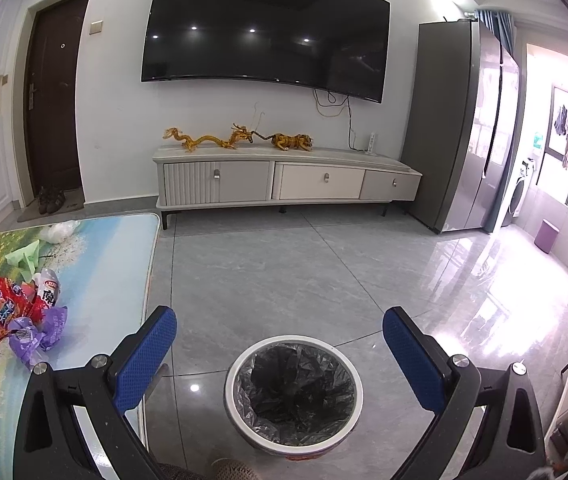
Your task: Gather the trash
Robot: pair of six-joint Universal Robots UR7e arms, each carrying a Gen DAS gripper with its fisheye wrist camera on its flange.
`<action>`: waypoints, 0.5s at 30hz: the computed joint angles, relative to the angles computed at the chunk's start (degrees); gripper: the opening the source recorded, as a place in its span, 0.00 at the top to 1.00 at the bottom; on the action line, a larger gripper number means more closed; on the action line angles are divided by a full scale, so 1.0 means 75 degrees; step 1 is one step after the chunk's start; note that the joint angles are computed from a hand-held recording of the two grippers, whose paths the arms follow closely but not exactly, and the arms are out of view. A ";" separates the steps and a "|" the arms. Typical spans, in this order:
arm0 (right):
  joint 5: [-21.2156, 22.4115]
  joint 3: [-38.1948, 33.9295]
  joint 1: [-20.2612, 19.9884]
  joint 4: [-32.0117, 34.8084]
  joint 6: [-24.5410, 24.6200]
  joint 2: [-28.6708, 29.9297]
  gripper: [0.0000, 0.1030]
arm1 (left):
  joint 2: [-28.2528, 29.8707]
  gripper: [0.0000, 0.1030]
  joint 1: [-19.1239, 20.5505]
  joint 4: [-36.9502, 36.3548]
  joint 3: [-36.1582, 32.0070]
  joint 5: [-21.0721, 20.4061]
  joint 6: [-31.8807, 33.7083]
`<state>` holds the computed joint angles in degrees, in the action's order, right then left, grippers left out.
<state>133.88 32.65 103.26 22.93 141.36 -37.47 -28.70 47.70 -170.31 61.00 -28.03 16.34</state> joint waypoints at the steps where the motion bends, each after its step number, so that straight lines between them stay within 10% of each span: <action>1: 0.0008 0.0020 0.0010 -0.0034 -0.0024 -0.0012 0.00 | -0.0014 0.00 0.0004 -0.0047 0.0015 -0.0016 0.0049; 15: 0.0075 -0.0244 0.0178 -0.0115 -0.0246 0.0169 0.00 | -0.0323 0.00 0.0103 0.0098 0.0167 -0.0493 -0.0230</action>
